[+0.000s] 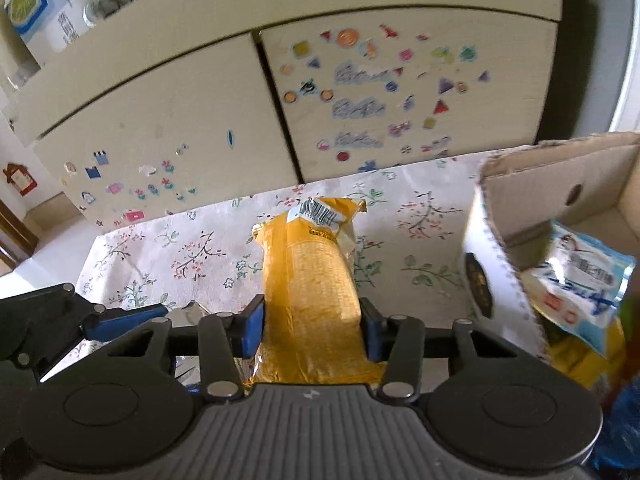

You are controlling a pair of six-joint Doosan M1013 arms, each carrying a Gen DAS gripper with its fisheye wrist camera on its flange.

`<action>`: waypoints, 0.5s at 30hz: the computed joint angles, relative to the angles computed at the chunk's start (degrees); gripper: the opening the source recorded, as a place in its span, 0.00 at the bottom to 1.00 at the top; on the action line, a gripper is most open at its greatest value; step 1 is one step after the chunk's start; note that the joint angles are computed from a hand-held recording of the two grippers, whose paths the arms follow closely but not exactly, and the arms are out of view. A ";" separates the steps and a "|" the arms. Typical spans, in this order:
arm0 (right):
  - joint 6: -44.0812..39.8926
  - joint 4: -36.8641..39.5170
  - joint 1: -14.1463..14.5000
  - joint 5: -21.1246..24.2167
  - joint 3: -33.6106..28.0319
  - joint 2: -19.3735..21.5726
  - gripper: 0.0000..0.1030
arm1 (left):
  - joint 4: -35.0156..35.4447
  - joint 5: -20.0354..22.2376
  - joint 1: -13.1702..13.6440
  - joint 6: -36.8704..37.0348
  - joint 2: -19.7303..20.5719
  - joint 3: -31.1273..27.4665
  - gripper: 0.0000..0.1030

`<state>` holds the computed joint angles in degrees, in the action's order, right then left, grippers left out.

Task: Organize snacks
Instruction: 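Grasp the yellow bread packet with the right tool while the left grasps the silver foil packet, then carry the yellow and silver packets into the box and open both tools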

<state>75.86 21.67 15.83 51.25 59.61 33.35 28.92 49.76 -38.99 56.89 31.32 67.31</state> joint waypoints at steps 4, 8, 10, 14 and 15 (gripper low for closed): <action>-0.24 2.17 -0.87 0.81 1.49 -1.46 0.52 | 1.22 0.57 -0.65 -3.10 -0.59 0.08 0.58; -0.41 3.92 -1.70 0.62 3.25 -3.23 0.52 | 2.89 1.02 -1.33 -6.76 -1.45 0.45 0.58; -0.80 5.19 -2.31 0.56 4.29 -4.40 0.52 | 3.78 0.91 -1.83 -8.27 -2.06 0.90 0.58; -3.32 8.37 -3.54 -0.44 7.29 -7.40 0.52 | 5.87 0.07 -2.70 -11.20 -3.14 1.69 0.58; -4.26 9.14 -3.81 -0.95 8.22 -8.28 0.52 | 6.36 0.03 -2.95 -12.31 -3.38 1.83 0.58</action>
